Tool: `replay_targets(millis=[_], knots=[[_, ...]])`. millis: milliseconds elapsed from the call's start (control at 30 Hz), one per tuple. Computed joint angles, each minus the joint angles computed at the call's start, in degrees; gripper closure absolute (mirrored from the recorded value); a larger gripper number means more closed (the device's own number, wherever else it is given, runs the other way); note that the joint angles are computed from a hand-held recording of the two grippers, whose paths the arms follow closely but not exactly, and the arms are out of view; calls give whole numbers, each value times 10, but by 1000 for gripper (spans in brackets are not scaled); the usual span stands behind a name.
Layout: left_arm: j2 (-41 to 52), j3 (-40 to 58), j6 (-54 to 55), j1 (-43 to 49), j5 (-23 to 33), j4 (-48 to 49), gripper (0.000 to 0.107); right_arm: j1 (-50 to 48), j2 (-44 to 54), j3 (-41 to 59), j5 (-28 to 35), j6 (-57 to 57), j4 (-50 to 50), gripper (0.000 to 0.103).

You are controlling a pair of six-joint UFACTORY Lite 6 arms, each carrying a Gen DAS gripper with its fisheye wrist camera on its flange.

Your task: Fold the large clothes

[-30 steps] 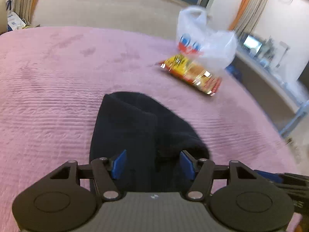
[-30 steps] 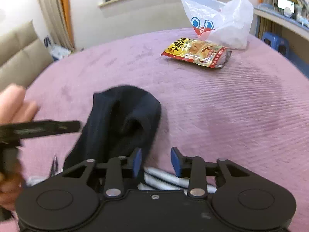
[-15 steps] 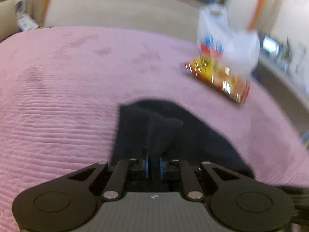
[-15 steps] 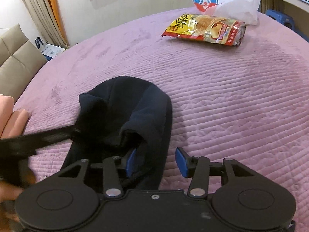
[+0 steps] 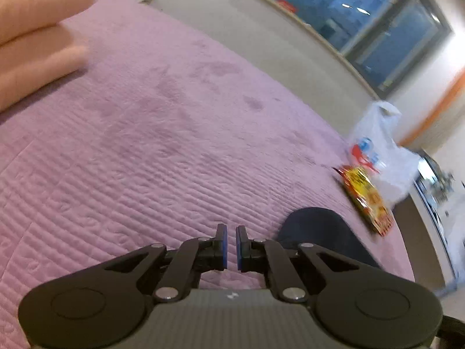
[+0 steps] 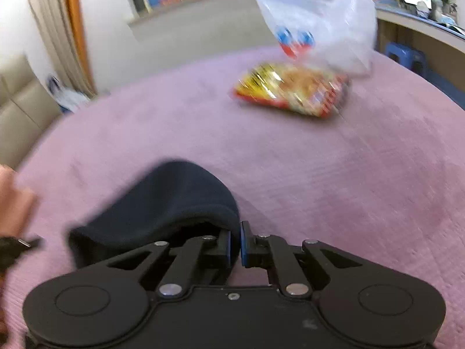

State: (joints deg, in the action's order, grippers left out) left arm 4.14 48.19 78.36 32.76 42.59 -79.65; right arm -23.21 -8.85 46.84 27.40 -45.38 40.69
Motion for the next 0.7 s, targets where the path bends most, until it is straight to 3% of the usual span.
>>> replay_targets(millis=[100,133,200,233,267,300,367,500,600,667,700], knots=[[-23,-5,7,-46,15,33,96,-15,84,3,-12,58,-60,61],[-33,-4,11,-77,-4,44,93,-39,87,5,13,39,-32,61],[-52,-7,11,-130,-54,58,77,-76,60,5,48,-8,14,57],[-46,1,8,-148,-68,58,56,-93,38,5,65,-33,33,48],[-38,9,12,-157,-71,51,48,-105,21,9,82,-45,40,43],[-28,19,23,-159,-65,39,48,-112,10,14,97,-58,47,38],[-9,44,29,-166,-49,16,48,-106,2,36,118,-73,57,38],[25,95,66,-204,-18,-57,49,-30,-8,63,67,-43,24,43],[83,152,61,-258,-24,-22,57,-23,-25,72,48,-21,-12,43],[131,191,-15,-300,-87,72,100,-47,-33,68,58,-12,-8,45],[151,200,-56,-317,-122,119,100,-59,-21,72,67,-21,17,50]])
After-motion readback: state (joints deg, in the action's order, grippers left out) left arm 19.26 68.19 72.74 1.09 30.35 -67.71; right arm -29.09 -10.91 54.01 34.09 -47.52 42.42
